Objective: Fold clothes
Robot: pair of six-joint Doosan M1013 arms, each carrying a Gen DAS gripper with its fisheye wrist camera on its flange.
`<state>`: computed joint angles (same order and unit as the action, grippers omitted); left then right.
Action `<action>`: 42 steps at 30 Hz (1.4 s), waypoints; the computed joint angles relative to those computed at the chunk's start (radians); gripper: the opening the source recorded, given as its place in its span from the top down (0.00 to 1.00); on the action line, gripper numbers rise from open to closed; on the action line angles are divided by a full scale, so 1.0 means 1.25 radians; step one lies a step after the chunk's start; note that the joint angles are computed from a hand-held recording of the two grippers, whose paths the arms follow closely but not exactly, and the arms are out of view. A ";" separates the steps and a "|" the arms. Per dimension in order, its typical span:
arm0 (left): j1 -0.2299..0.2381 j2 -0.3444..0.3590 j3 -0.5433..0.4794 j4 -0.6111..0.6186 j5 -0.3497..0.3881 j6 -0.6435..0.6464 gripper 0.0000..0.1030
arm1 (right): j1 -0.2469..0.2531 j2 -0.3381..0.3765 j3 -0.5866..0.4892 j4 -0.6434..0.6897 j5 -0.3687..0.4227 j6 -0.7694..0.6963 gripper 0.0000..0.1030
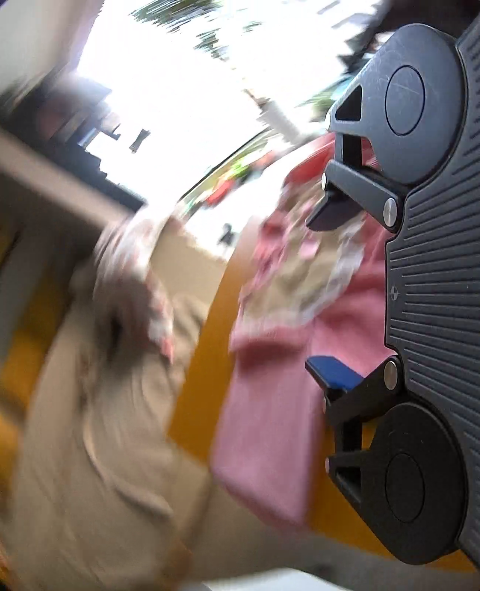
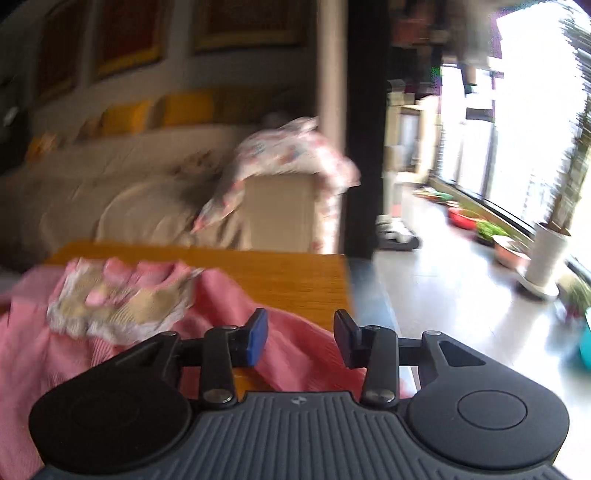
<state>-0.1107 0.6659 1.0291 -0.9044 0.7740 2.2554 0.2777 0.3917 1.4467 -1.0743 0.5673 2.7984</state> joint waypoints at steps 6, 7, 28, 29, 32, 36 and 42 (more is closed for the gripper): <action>-0.014 0.061 -0.104 0.009 0.193 0.049 0.11 | -0.013 0.149 -0.212 0.260 0.024 -0.430 0.43; -0.014 0.068 -0.112 0.010 0.211 0.044 0.11 | -0.015 0.174 -0.248 0.294 0.037 -0.489 0.41; -0.002 0.087 -0.146 0.230 0.166 -0.036 0.14 | -0.039 0.259 -0.363 0.109 0.228 -0.528 0.29; 0.003 0.084 -0.141 0.209 0.170 -0.032 0.10 | -0.036 0.239 -0.337 0.091 0.219 -0.501 0.29; 0.017 0.053 -0.090 0.143 0.164 0.052 0.07 | -0.036 0.128 -0.202 0.162 0.078 -0.419 0.29; 0.022 -0.002 -0.005 0.116 0.134 0.176 0.05 | -0.006 0.019 -0.056 0.177 -0.014 -0.397 0.20; 0.028 -0.085 0.122 0.082 0.094 0.322 0.01 | 0.079 -0.052 0.073 0.282 -0.097 -0.542 0.18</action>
